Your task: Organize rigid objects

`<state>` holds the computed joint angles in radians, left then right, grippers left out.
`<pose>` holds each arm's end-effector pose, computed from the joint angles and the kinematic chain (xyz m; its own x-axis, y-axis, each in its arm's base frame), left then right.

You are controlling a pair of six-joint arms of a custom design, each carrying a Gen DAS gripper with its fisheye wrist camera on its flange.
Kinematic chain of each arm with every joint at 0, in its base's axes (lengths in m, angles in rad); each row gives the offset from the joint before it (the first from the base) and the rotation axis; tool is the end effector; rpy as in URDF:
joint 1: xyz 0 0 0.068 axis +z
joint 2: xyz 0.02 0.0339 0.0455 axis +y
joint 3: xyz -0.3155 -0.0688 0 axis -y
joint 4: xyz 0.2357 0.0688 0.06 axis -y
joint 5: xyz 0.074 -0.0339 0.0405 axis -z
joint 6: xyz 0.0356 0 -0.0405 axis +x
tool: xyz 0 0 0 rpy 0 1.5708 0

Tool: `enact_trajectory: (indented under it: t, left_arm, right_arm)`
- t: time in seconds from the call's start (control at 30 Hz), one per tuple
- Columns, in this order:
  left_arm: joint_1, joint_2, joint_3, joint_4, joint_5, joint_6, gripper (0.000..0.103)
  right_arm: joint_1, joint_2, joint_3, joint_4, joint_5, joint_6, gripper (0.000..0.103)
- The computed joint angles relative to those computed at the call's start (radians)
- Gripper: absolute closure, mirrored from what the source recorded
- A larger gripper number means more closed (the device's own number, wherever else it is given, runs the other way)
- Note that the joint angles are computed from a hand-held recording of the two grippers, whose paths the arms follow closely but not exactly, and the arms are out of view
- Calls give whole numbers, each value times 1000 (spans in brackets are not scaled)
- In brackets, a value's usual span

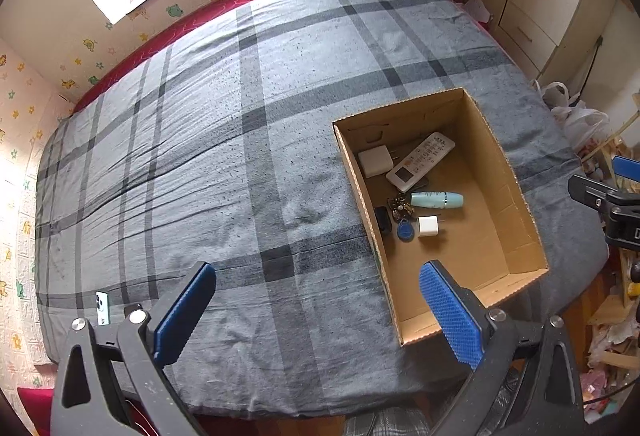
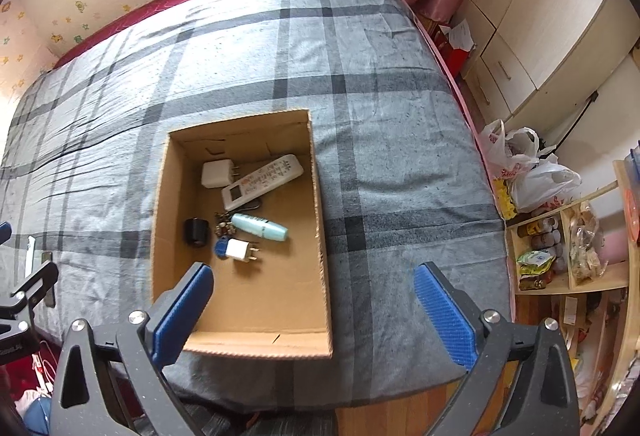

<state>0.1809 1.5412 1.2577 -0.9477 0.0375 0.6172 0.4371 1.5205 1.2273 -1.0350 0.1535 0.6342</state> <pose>0.2857 0.0509 0.3172 -0.8533 0.4319 -0.2921 0.4002 0.9016 0.1640 0.2500 0.1108 0.3119 -0.9366 0.2087 -0.2815 0.2109 0.9772 0.0228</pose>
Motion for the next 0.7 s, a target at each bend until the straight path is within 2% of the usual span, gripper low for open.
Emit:
enact_trajectory:
  t: [0.33,0.7]
  left_arm:
    - [54,-11,114,-134,48,47,0]
    - [74,-12,188,-219,92,51,0]
  right_arm:
    - [102,21,213,-223,33,90,0]
    - [143,71,357,-328,59,97,0]
